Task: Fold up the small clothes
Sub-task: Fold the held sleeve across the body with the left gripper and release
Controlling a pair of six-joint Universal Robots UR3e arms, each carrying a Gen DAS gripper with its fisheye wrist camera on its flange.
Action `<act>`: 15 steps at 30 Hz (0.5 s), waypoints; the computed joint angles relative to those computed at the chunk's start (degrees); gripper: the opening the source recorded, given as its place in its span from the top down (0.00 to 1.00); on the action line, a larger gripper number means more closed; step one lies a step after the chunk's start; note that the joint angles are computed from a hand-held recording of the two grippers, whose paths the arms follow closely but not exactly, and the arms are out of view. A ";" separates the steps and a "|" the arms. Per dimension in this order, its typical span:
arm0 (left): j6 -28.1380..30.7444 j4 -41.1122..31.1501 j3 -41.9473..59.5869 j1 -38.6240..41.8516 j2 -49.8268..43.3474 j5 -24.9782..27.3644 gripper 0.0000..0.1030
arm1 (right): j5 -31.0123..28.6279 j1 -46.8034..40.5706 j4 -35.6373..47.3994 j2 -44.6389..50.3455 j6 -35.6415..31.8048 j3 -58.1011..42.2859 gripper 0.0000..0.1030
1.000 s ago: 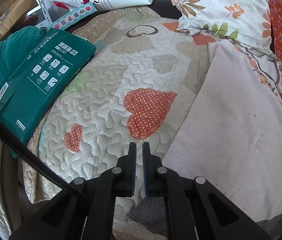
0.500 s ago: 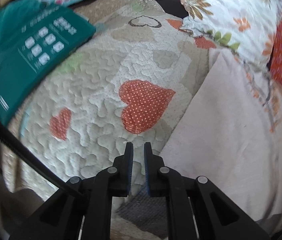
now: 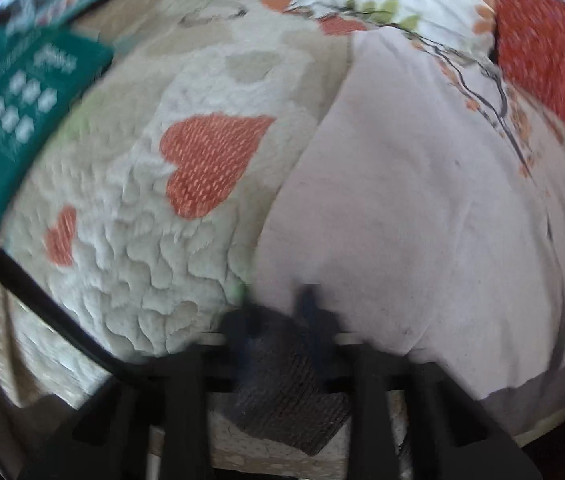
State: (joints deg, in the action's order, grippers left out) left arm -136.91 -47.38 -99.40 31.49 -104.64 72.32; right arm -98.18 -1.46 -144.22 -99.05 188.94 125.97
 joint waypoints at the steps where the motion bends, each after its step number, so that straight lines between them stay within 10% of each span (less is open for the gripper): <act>1: -0.11 -0.42 0.49 0.25 0.15 -0.59 0.94 | -0.27 0.20 -0.14 0.11 0.05 -0.04 0.39; 5: -10.13 5.54 5.54 4.18 -2.23 -1.46 0.94 | -0.66 0.37 -0.50 0.35 0.05 -0.11 0.39; 8: -18.11 17.22 11.34 4.20 -8.42 8.00 0.94 | -0.47 0.29 -0.73 0.27 -0.05 0.12 0.39; 15: -24.91 14.26 26.44 4.28 -19.78 16.70 0.92 | -1.36 0.79 -1.28 0.75 -0.08 0.09 0.38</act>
